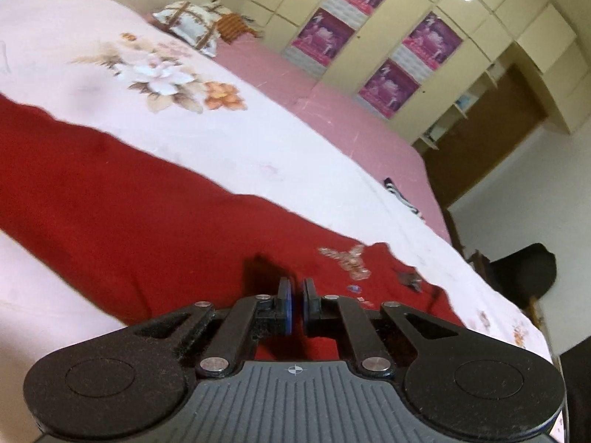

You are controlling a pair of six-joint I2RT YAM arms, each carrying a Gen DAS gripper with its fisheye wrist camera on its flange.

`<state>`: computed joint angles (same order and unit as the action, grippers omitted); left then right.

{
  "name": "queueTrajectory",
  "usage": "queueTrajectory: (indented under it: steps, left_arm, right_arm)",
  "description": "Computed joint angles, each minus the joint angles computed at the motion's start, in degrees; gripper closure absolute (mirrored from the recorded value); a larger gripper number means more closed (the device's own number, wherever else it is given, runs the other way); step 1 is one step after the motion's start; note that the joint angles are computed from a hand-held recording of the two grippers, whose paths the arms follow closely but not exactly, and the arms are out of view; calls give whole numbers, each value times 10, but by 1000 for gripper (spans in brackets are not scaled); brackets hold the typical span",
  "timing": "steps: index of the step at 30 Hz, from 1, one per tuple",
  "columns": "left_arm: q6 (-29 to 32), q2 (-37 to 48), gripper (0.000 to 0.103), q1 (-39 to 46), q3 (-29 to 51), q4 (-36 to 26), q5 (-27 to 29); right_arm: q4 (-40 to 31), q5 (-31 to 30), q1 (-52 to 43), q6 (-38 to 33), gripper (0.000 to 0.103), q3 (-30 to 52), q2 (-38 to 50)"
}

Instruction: Fold small clothes

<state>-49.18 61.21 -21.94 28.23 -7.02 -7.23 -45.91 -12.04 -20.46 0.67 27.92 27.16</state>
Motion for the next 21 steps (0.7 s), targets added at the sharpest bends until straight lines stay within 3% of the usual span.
queueTrajectory:
  steps: [3, 6, 7, 8, 10, 13, 16, 21]
  left_arm:
    - [11, 41, 98, -10, 3, 22, 4]
    - [16, 27, 98, -16, -4, 12, 5]
    - [17, 26, 98, -26, 0, 4, -7]
    - [21, 25, 98, -31, 4, -2, -11]
    - [25, 21, 97, -39, 12, -16, -16]
    - [20, 12, 97, -70, 21, -21, -36]
    - [20, 29, 97, -94, 34, -27, -50]
    - [4, -20, 97, -111, 28, -73, -109]
  right_arm:
    - [45, 29, 14, 17, 43, -8, 41]
    - [84, 33, 0, 21, 41, -11, 93]
    - [91, 16, -13, 12, 49, -9, 115]
    - [88, -15, -30, -4, 77, -1, 146]
    - [83, -58, -61, -16, 83, 7, 176]
    - [73, -60, -76, -50, 89, 11, 170]
    - [68, -68, -94, -57, 87, 14, 178]
    - [68, -112, -121, -57, 60, 32, 177]
